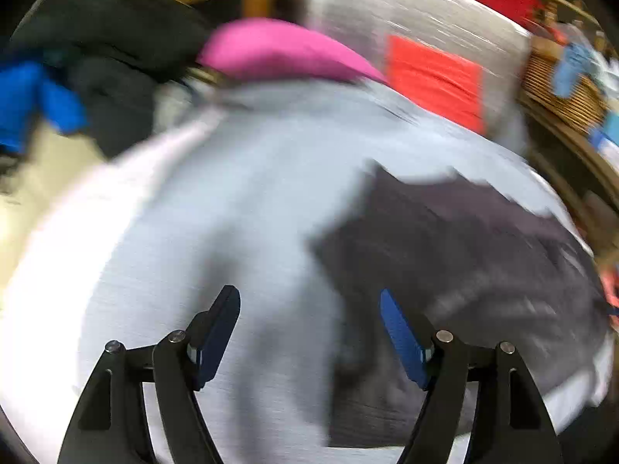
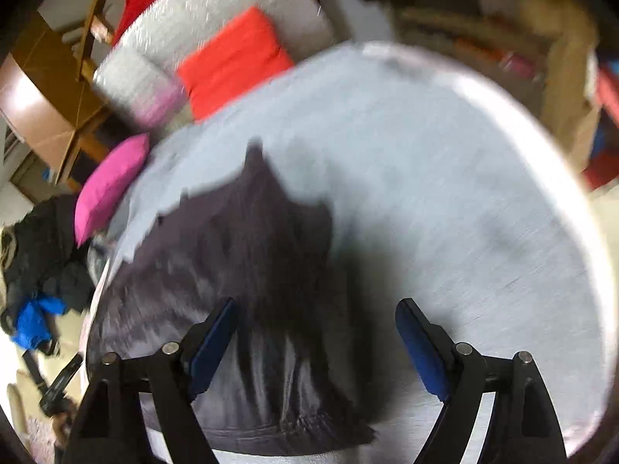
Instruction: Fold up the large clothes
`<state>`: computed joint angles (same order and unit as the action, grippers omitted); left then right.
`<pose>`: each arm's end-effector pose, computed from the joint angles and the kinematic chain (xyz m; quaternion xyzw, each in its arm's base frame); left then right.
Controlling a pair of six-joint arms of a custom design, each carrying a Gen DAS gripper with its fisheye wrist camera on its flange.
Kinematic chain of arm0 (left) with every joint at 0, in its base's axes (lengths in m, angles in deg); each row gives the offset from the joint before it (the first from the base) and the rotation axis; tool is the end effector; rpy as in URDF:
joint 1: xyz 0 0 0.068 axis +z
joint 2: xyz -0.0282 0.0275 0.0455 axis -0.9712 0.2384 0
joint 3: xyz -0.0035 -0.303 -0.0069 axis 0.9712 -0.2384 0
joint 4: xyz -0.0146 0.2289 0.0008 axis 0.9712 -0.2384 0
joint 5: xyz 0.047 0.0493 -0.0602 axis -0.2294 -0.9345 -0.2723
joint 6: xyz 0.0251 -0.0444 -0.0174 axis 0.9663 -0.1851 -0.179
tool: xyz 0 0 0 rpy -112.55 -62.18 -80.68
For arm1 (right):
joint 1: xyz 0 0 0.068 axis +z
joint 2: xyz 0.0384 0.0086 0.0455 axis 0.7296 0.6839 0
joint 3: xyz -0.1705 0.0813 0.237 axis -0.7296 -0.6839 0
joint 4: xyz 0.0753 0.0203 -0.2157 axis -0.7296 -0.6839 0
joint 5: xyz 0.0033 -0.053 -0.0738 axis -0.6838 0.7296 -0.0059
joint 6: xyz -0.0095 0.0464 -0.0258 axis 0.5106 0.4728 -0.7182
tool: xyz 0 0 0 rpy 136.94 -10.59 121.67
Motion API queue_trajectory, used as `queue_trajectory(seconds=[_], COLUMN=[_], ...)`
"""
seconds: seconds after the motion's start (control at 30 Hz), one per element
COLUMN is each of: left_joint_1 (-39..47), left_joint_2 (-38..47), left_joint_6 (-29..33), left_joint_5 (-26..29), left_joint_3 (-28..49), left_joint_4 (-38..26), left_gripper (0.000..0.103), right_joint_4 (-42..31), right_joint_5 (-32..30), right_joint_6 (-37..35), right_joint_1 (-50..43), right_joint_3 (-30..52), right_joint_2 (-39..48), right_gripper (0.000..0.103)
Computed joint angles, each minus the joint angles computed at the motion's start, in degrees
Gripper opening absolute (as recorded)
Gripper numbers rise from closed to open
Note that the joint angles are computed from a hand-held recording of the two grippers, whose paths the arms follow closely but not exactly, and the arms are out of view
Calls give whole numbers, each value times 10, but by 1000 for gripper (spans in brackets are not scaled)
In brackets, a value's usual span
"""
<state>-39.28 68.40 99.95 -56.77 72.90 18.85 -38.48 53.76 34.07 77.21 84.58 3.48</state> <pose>0.1605 0.1035 0.3204 -0.0724 0.9236 -0.0055 0.3765 0.1341 0.0717 0.2837 0.1876 0.9086 0.1751 0.3295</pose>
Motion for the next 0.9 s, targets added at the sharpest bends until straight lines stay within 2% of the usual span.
queue_trajectory(seconds=[0.03, 0.13, 0.3, 0.37, 0.5, 0.6, 0.9], left_joint_1=[2, -33, -212, -283, -375, -439, -464], left_joint_2=[-9, -21, -70, -70, -86, -74, -72], left_joint_6=[-20, -69, -116, -146, -194, -227, -242], left_joint_5=[-17, -37, -139, -180, -225, -265, -285], left_joint_3=[15, 45, 6, -8, -61, -95, -158], left_joint_4=[0, -15, -4, 8, 23, 38, 95], left_gripper=[78, 80, 80, 80, 80, 80, 84], right_joint_4=[-21, -57, -59, -46, 23, 73, 124], right_joint_5=[25, 134, 255, 252, 216, 257, 277], right_joint_6=[-1, 6, -8, -6, 22, 37, 33], right_joint_1=[8, 116, 280, 299, 287, 310, 316], right_joint_3=[24, 114, 176, 172, 96, 51, 11], right_joint_2=[-7, 6, 128, 190, 258, 268, 260], right_gripper=[86, 86, 87, 87, 87, 89, 93])
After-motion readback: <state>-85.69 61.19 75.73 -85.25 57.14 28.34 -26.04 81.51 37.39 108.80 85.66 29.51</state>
